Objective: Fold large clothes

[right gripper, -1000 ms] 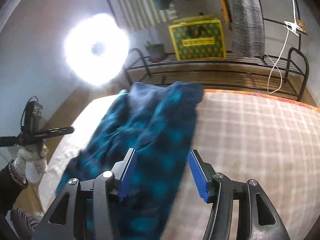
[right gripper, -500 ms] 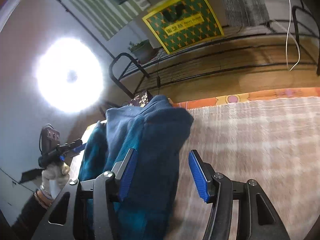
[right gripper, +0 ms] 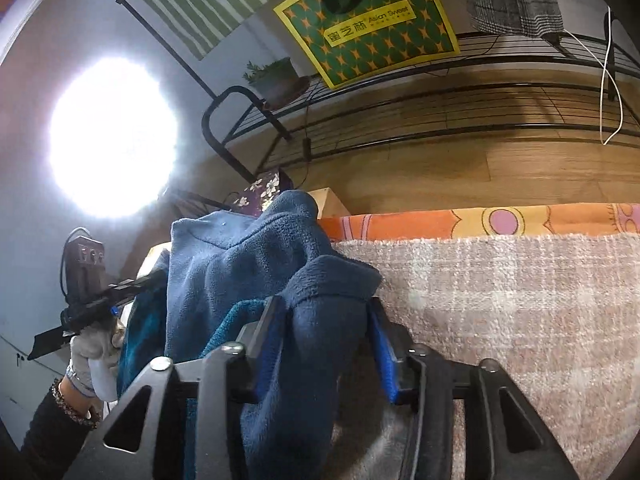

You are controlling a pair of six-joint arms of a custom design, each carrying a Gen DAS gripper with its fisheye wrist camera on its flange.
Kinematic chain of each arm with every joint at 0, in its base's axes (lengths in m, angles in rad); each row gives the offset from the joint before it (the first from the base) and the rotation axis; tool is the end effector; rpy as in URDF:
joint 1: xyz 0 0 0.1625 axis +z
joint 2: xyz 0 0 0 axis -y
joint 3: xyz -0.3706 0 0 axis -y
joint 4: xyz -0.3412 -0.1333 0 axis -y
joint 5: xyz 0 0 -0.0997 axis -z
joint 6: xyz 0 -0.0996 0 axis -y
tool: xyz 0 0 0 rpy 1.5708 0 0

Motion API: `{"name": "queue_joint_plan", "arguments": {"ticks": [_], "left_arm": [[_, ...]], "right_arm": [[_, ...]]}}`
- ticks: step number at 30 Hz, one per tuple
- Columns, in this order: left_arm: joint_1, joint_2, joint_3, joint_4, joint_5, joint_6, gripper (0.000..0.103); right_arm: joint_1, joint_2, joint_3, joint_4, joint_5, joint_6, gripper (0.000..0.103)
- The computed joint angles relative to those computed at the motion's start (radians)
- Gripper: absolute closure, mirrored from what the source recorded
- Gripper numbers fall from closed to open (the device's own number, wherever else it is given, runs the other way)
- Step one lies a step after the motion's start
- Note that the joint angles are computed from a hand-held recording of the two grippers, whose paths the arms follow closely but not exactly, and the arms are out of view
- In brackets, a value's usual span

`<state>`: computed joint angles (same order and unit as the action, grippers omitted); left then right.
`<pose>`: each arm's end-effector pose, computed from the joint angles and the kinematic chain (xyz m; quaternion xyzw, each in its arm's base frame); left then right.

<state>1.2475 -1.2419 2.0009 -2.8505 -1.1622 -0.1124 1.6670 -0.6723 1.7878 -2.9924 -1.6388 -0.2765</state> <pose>0.0053 -0.5283 0.2487 0.0477 0.9464 -0.2885 0.1369 0.1802 -0.5502 0.0222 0.1779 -0.9716 0.1487 0.0472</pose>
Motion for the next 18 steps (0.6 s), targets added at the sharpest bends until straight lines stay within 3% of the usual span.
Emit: {"name": "queue_joint_plan", "arguments": {"ticks": [4, 8, 18], "left_arm": [[-0.032, 0.010, 0.024, -0.038, 0.055, 0.036, 0.093], [-0.059, -0.012, 0.060, -0.090, 0.075, 0.028, 0.096], [-0.219, -0.176, 0.165, -0.071, 0.143, 0.030, 0.097]], "right_arm": [[0.009, -0.006, 0.007, 0.000, -0.001, -0.024, 0.090], [0.054, -0.017, 0.020, -0.037, -0.079, -0.062, 0.094], [0.143, -0.145, 0.115, -0.098, -0.111, -0.097, 0.095]]}}
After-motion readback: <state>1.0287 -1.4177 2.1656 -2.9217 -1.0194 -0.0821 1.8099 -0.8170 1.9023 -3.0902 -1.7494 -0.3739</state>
